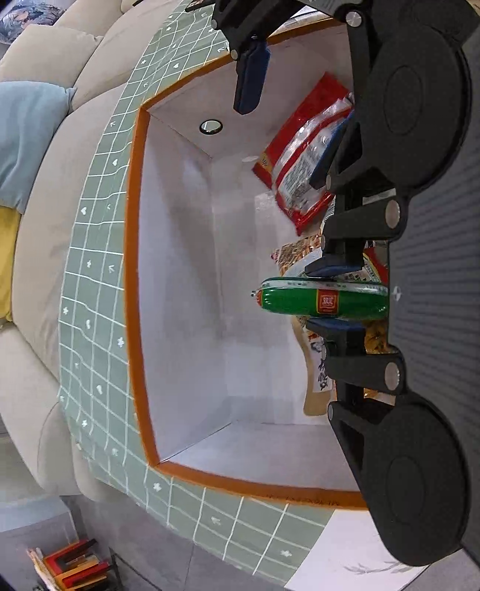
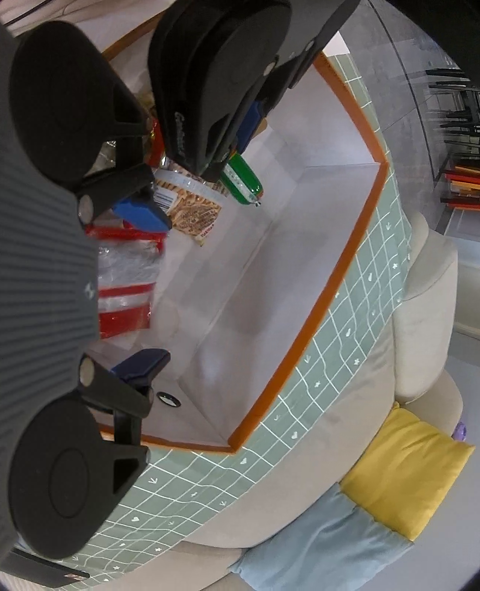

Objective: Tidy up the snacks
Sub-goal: 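Lift both open tools out of the orange box, then move the left tool to the clear candy packet while the right tool approaches the white stick packet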

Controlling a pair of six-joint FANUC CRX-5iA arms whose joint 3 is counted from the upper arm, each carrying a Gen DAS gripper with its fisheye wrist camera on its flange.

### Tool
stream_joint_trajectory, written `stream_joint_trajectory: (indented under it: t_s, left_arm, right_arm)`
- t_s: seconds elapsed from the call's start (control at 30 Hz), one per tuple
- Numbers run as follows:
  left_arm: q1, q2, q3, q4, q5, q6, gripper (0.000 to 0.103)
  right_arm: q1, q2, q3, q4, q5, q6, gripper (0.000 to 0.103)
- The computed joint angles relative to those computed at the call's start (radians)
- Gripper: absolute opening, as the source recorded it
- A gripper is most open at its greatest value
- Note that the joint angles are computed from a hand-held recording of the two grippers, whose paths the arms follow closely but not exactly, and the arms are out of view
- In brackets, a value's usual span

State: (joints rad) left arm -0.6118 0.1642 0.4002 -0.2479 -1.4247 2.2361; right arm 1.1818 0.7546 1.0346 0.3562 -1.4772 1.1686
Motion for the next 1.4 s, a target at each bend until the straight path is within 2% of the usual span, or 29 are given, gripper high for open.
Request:
stream_joint_trajectory:
  t_s: [0.1, 0.2, 0.23, 0.27, 0.33, 0.4, 0.57, 0.8, 1.03, 1.23, 1.4]
  left_arm:
    - [-0.003, -0.005, 0.005, -0.004, 0.005, 0.003, 0.041]
    - [-0.016, -0.018, 0.006, -0.020, 0.020, 0.007, 0.059]
    - [-0.024, -0.017, 0.016, -0.033, 0.014, 0.008, 0.068]
    - [-0.035, -0.016, 0.028, -0.050, 0.007, 0.010, 0.072]
    - [-0.059, -0.017, 0.047, -0.086, -0.004, 0.012, 0.073]
    - [-0.079, -0.021, 0.062, -0.118, -0.012, 0.022, 0.074]
    - [-0.122, -0.049, 0.069, -0.182, 0.001, 0.076, 0.076]
    - [-0.214, -0.088, 0.064, -0.294, 0.041, 0.150, 0.076]
    - [-0.309, -0.112, 0.041, -0.366, 0.122, 0.226, 0.076]
    - [-0.406, -0.063, 0.078, -0.440, 0.130, 0.226, 0.076]
    - [-0.462, -0.010, 0.103, -0.456, 0.155, 0.211, 0.076]
  right_arm:
    - [0.004, -0.008, -0.007, 0.008, 0.005, 0.001, 0.069]
    - [0.009, -0.023, -0.020, 0.018, 0.011, 0.000, 0.072]
    - [0.011, -0.028, -0.027, 0.023, 0.014, 0.000, 0.073]
    - [0.014, -0.035, -0.035, 0.028, 0.018, -0.001, 0.073]
    - [0.018, -0.052, -0.052, 0.037, 0.025, -0.007, 0.073]
    - [0.025, -0.075, -0.084, 0.054, 0.037, -0.021, 0.082]
    - [0.041, -0.185, -0.244, 0.101, 0.125, -0.093, 0.082]
    - [0.056, -0.365, -0.485, 0.182, 0.269, -0.274, 0.083]
    - [0.083, -0.555, -0.765, 0.308, 0.379, -0.533, 0.083]
    - [0.122, -0.679, -0.964, 0.389, 0.366, -0.702, 0.084]
    - [0.154, -0.752, -1.071, 0.382, 0.308, -0.773, 0.084]
